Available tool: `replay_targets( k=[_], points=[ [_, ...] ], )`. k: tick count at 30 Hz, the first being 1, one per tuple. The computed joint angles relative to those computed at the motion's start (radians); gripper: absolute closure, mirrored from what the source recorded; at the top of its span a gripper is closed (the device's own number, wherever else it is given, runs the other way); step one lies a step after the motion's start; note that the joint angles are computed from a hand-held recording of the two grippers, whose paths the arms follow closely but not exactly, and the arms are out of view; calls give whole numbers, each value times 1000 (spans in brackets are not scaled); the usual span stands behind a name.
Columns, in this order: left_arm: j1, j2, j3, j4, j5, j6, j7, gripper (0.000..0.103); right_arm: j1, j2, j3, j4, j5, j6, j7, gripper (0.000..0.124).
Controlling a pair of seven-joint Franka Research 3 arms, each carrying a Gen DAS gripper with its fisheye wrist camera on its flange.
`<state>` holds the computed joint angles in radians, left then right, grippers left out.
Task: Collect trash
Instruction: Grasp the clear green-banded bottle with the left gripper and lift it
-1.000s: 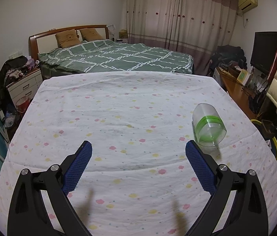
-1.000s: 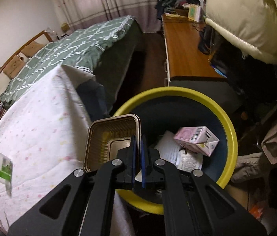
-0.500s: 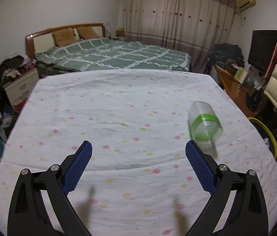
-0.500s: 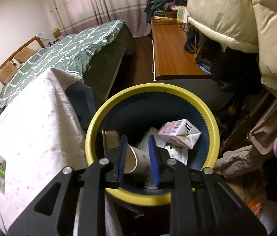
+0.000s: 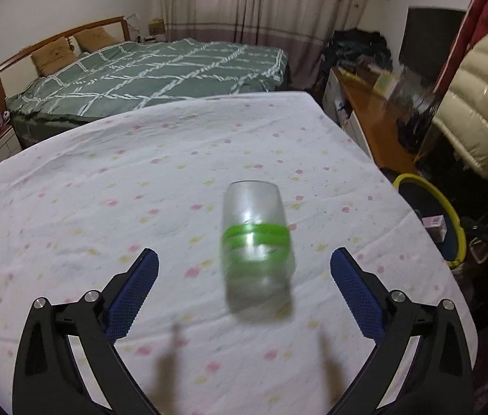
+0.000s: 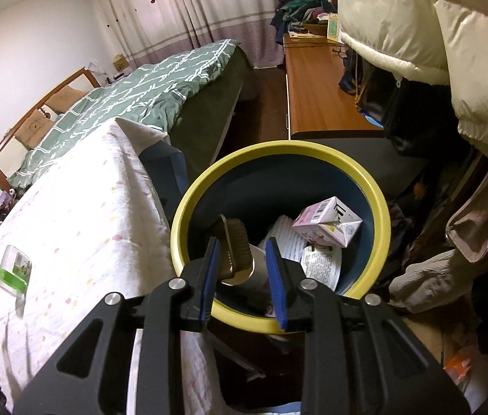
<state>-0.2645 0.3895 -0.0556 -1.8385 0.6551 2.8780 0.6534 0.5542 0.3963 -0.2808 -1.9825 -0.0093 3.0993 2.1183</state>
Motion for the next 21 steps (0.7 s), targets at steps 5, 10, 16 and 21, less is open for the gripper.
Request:
replay_targets(
  k=[5,10,16,21],
  points=[
    [26,108,-64,180,-138,-150,131,5,-35,-9,38,-9,17,5,-36,98],
    [39,197,-84,338,-237,-299,239,17,-77,-7,86,-9,56,10,-78,98],
    [34,275,-85,466,-305,-415,324,35,-113,-2,131,-6,101,9,-133,98],
    [43,305,-93,511,-353,-445,369,49,-132,-6,155,-13,134,16,-169,98]
  ],
)
